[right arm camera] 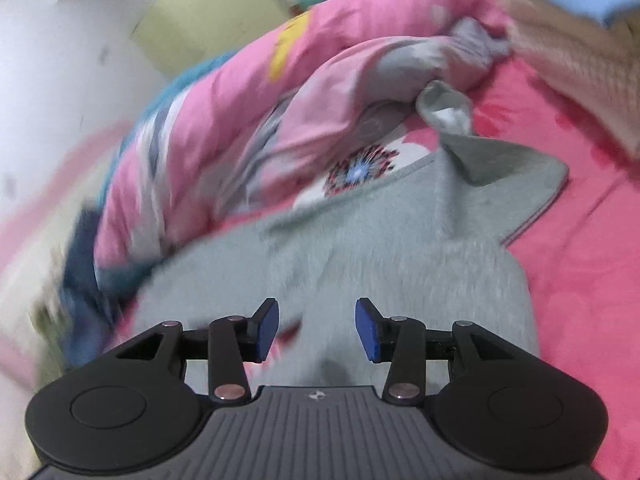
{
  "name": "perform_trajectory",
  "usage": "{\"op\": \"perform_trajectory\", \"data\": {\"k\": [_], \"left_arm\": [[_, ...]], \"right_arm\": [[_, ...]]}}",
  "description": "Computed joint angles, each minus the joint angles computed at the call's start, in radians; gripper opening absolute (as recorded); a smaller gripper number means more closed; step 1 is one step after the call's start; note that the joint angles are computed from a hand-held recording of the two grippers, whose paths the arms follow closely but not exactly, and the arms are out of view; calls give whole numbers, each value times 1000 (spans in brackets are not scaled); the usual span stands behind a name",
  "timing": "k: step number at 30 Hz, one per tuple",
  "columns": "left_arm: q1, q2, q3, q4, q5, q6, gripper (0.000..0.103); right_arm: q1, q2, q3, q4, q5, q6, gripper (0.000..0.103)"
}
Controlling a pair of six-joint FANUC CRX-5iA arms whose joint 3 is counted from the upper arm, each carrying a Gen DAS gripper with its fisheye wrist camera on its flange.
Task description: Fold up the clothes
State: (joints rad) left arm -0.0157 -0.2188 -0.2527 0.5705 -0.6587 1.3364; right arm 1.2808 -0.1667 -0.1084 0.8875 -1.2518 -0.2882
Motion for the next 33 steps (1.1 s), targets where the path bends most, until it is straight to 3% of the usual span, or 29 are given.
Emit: {"op": "perform_trajectory", "data": {"k": [2,4,7,11,14,16,19,22,26,29,33], "left_arm": [[0,-1,-1,-2,1,0,17],[-1,-2,-2,-2,2,-2,17],[0,-2,-4,2,4,-5,18],[0,-4,-7,4,6,-7,18],[3,-4,-10,15,5,-16,18],[4,-4,-12,21,5,-20,18],[4,-4,-13,21,5,-19,18],[0,-4,-10,7,7,-5,18],[-6,-7,-9,-12,16,8,18],[-12,-9,-10,-28,24,3,18],[-18,-14,-8,-56,33,-14,18]], "right_arm": [[57,68,64,-15,-63,154,47],[106,148,117,13,-121,304,62],[156,257,170,88,-181,489,71],[153,366,229,128,-253,602,70],[129,408,252,128,-313,599,55],[123,382,227,120,-289,546,35],[123,337,188,130,-264,457,13],[121,271,140,157,-251,340,7],[124,127,35,208,-275,107,5],[187,7,-55,273,-428,-78,5],[422,-103,-146,277,-842,-369,5]]}}
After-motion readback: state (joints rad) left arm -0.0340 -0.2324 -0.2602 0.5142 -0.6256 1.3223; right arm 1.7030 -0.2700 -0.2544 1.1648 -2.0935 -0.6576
